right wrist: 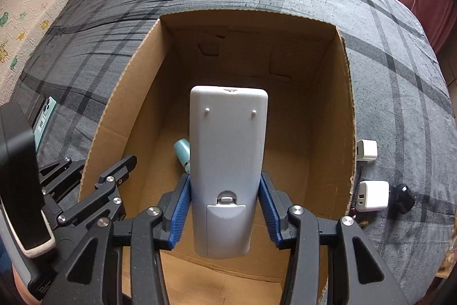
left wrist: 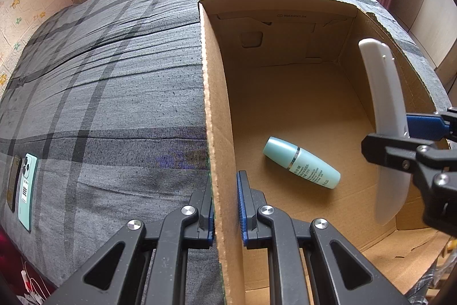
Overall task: Organize rigid objects
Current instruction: 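Carry the remote into the box with the right gripper and release it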
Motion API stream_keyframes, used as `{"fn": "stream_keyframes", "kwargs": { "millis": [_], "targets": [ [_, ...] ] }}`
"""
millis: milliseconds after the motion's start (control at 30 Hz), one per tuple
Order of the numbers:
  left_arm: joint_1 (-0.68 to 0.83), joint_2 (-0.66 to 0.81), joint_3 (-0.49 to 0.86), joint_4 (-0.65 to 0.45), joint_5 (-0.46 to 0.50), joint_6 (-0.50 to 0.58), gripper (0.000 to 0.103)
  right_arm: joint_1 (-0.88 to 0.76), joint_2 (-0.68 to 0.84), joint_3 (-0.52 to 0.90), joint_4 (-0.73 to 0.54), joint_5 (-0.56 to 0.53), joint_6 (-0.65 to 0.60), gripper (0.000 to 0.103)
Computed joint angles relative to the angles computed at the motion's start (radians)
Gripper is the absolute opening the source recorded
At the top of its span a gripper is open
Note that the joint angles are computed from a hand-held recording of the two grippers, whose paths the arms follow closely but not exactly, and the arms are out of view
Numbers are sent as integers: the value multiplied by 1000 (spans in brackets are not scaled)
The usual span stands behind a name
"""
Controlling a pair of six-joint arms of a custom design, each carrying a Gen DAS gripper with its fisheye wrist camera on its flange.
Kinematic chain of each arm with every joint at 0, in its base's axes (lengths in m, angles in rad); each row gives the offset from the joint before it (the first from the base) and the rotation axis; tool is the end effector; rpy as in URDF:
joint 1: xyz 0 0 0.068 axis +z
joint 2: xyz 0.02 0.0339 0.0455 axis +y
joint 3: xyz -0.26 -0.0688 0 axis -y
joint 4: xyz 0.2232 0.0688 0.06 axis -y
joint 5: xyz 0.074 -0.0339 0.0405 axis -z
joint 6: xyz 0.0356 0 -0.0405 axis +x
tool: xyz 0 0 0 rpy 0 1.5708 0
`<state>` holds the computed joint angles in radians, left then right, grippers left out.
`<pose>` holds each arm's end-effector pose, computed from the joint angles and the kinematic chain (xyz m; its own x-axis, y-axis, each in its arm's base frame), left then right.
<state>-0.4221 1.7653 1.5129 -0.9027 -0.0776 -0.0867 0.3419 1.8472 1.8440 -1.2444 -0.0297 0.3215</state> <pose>0.3164 -0.1391 0.2708 -0.8643 0.2935 -0.4084 0.3062 0.9513 0.0357 0.3286 0.1181 0.3190 -0.9563 -0.0051 -0.2924 -0.0441 0.9909 0.1271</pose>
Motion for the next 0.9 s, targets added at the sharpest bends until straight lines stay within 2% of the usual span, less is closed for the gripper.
{"fn": "stream_keyframes", "kwargs": {
  "millis": [233, 900],
  "targets": [
    [-1, 1, 2, -2, -2, 1, 14, 1, 55, -14, -8, -16, 2, 50],
    [0, 4, 15, -11, -4, 6, 14, -11, 195, 62, -68, -59, 10, 50]
  ]
}}
